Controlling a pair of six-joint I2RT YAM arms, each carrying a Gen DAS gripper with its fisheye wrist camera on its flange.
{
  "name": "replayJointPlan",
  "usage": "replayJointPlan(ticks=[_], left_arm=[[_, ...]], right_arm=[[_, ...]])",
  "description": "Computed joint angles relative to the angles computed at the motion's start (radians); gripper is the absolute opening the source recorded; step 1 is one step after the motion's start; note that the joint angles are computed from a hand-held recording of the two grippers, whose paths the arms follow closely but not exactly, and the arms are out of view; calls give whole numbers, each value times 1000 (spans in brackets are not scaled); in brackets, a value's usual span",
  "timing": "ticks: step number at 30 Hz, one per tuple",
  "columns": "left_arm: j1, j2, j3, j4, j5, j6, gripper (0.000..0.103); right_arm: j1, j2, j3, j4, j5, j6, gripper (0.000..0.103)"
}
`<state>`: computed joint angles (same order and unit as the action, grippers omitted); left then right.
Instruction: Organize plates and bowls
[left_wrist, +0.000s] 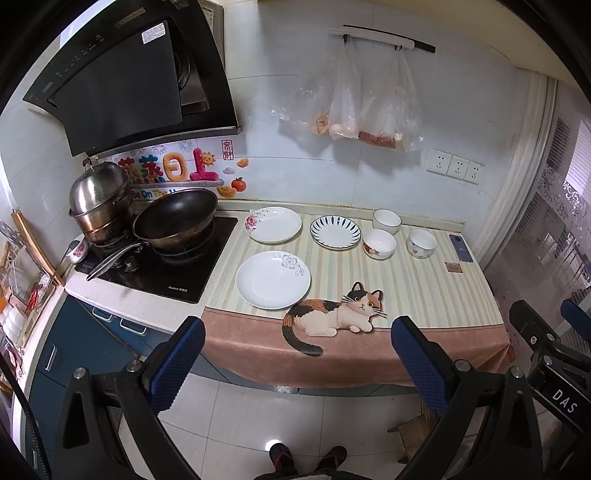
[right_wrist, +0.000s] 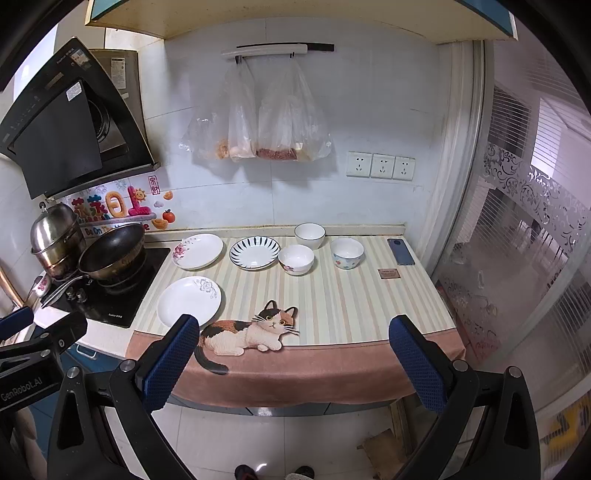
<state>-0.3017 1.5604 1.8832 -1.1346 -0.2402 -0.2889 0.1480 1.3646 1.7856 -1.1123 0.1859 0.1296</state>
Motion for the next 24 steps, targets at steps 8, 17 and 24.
replayJointPlan(ticks=[8,17,24], left_arm=[[1,-2,-6,3,-6,5,103],[67,11,-75,94,27,59,103],[227,123,-139,237,111,162,103]], right_arm=[[-8,-4,-6,4,-6,-4,103],[-24,26,-8,24,-27,19,103],[4,106,-92,141,-91,88,103]])
